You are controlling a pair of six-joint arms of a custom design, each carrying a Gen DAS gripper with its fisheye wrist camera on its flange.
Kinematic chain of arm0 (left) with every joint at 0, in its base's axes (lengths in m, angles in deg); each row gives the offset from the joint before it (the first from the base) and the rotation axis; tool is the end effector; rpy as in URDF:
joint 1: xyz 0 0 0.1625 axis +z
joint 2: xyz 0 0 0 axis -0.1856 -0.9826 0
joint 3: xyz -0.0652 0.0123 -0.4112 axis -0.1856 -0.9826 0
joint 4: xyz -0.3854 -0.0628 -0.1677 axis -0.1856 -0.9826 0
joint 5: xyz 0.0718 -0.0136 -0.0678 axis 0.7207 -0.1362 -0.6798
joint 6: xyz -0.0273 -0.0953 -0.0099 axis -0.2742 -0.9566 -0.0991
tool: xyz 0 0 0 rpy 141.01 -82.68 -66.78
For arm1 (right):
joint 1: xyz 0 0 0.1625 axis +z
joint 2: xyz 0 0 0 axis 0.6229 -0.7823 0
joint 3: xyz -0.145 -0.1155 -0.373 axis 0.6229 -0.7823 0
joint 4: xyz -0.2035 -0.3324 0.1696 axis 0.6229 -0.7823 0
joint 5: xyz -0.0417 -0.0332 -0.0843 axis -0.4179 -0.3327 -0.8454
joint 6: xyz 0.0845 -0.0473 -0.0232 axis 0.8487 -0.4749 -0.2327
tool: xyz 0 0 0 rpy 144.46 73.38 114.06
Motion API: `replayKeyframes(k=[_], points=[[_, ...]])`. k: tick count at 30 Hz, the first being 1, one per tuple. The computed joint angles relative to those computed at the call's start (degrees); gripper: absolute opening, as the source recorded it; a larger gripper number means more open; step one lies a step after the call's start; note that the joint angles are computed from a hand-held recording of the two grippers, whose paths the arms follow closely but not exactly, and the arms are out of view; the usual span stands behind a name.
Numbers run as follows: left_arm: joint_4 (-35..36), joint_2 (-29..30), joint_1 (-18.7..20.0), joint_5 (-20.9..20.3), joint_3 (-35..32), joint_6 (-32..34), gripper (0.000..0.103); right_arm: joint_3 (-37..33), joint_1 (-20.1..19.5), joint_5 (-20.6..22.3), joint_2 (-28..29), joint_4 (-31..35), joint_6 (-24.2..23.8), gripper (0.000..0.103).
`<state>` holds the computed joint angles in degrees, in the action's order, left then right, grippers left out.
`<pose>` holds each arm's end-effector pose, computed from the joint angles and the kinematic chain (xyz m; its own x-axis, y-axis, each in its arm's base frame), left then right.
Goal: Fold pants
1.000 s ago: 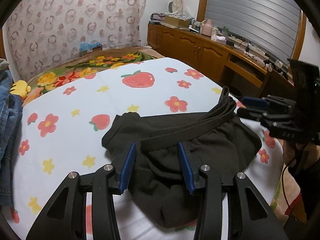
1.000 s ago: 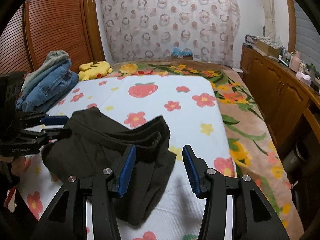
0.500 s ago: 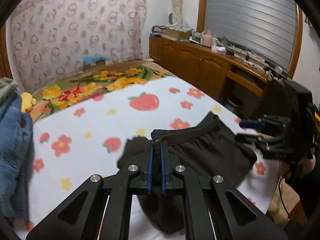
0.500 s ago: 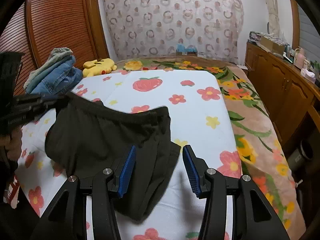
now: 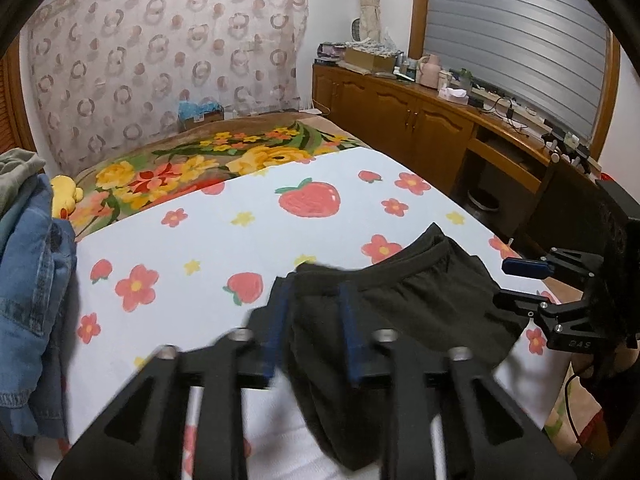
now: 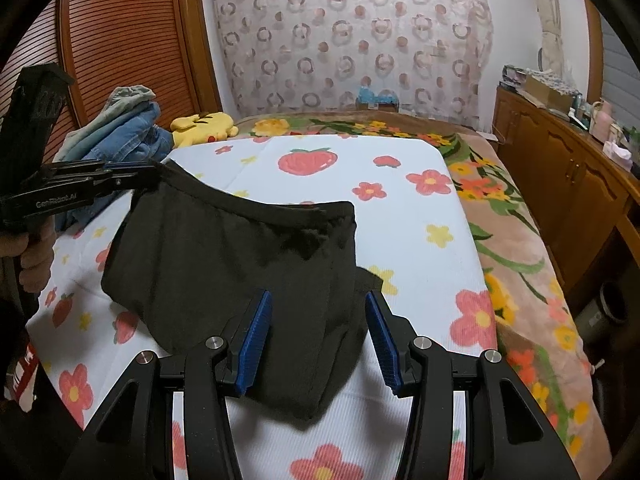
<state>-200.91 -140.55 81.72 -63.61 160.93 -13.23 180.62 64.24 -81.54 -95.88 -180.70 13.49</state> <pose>-0.0242 -0.6524 0.2457 -0.7205 0.2069 -0.6619 0.6009 0.6627 -0.4469 0.2539 -0.6517 0.0231 -0.6711 -0.4859 0.5599 -0.7238 0.5928 -0.3532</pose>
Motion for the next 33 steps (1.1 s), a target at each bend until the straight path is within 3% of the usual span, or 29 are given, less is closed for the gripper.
replayKeyframes(k=[1,5,7,15,20,24,25,33], points=[[-0.5,-0.3,0.0,-0.2,0.5,0.3,0.044,0.2,0.0,0.0,-0.1,-0.2,0.1,0.051],[-1.5,-1.7,-0.4,-0.3,3.3,1.1,0.054,2.2,0.1,0.4,-0.8,-1.7,0.2,0.051],[-2.8,-2.2,-0.5,-0.6,4.9,1.4,0.072,3.1,0.2,0.4,-1.1,-2.5,0.1,0.051],[-4.8,-4.5,-0.3,-1.6,10.0,-0.4,0.074,7.2,0.0,1.4,-2.8,-5.0,0.6,0.051],[-4.4,-5.9,0.1,-2.8,12.7,-0.7,0.071,9.2,-0.2,0.8,-3.6,-6.2,0.5,0.051],[-4.4,-5.7,0.3,-1.5,13.4,-0.4,0.06,10.1,-0.7,0.2,-3.9,-6.2,0.9,0.051],[-4.1,-5.6,0.5,-1.5,13.5,-0.7,0.052,10.1,-0.8,0.0,-3.9,-6.1,1.0,0.05],[-3.5,-4.5,0.8,-1.5,12.9,0.4,0.036,9.1,-1.1,0.5,-3.7,-4.5,1.3,0.05]])
